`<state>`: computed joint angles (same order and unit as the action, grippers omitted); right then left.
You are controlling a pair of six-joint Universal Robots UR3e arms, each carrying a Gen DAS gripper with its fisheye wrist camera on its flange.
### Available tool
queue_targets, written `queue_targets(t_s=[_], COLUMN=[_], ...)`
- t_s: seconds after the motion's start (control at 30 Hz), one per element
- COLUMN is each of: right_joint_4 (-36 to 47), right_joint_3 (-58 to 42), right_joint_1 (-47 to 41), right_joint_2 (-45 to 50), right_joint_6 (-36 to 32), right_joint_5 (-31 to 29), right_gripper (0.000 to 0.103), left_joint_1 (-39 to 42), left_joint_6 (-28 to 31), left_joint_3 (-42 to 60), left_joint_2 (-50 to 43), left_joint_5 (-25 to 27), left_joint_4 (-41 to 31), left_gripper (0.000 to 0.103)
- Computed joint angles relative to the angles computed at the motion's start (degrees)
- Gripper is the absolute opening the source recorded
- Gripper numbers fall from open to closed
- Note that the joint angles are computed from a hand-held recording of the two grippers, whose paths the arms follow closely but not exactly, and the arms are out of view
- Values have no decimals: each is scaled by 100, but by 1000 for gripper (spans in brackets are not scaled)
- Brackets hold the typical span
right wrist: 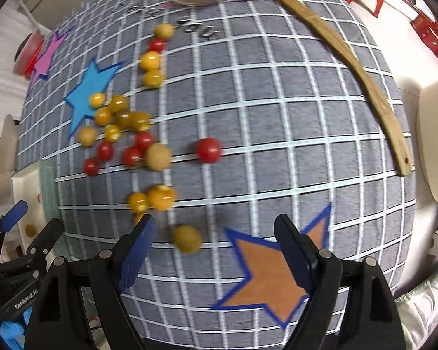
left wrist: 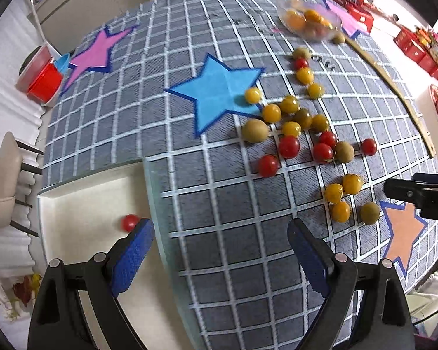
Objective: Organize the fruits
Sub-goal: 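Grasp a red tomato with the left tool while the right tool grasps another red tomato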
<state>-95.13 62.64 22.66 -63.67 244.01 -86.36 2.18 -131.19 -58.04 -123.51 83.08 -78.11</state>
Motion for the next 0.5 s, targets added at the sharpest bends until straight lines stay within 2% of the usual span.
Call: queue_targets(t_s=[0.3, 0.5], right_joint_4=[-372, -452], right_joint_3=[1168, 890], right_joint_1=[-298, -419], right_joint_2=[-580, -258], right_joint_6=[-627, -1008], right_joint_5=[-67, -77], right_gripper=[85, 85], left_joint_1=[-404, -532], left_joint_6=[-515, -720], left_joint_3=[323, 657], left_joint_2=[-563, -907], left_joint_5=[271, 367], left_joint_4=[233, 263], left_gripper=[93, 93])
